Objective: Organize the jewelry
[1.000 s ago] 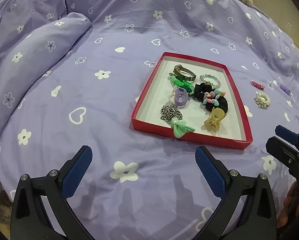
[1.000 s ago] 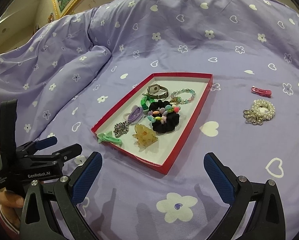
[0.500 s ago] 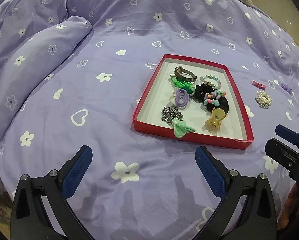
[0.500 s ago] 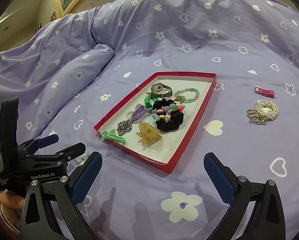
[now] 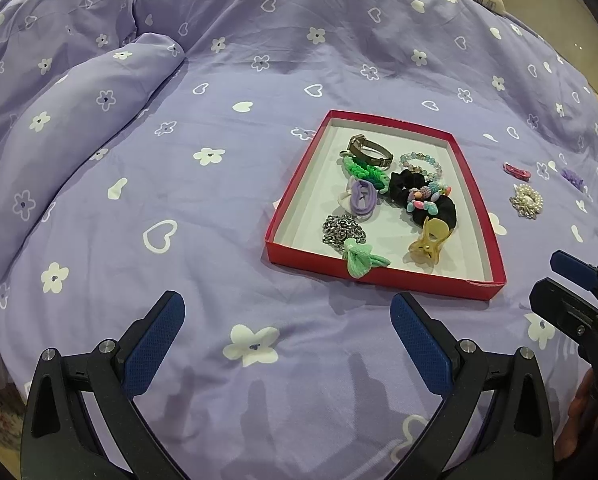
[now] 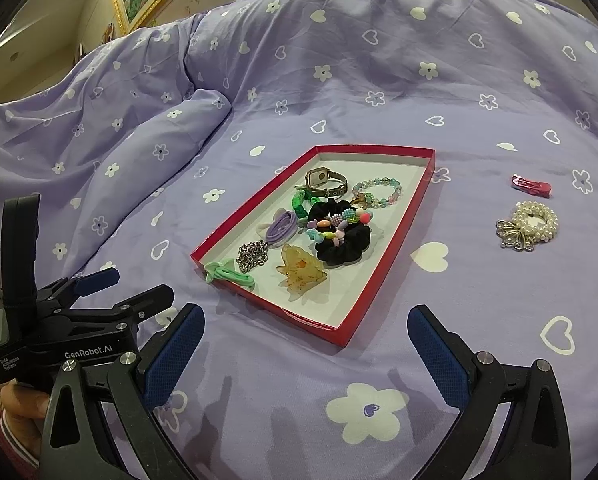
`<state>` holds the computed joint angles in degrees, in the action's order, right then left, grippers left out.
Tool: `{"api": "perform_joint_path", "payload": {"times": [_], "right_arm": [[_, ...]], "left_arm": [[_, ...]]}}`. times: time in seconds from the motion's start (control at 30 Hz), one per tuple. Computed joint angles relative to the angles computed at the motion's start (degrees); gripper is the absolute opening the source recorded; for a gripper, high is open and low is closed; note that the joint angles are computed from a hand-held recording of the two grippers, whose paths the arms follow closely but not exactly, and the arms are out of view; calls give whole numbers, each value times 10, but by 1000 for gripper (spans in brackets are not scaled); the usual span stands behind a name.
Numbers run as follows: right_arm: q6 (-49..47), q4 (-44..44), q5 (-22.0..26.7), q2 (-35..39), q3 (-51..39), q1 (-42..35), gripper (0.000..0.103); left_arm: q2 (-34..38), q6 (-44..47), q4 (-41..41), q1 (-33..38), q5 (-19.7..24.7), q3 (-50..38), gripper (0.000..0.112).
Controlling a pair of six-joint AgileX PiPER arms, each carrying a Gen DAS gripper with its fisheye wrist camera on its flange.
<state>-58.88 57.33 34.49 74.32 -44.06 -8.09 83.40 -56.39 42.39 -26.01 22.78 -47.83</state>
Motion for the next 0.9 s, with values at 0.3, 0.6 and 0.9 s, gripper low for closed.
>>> {"api": "perform_joint_path", "payload": {"times": [0.3,0.6,0.9], "right_arm": [[3,-1,3,-1,-3,-1,103],[2,0,3,-3,-2,-1,103],[0,2,4,-5,-3,-3,102]], "left_arm": [[0,-1,1,0,1,-1,103],[-2,0,1,0,0,0,103],[-12,-17,11,-9,12,-2,103]]}}
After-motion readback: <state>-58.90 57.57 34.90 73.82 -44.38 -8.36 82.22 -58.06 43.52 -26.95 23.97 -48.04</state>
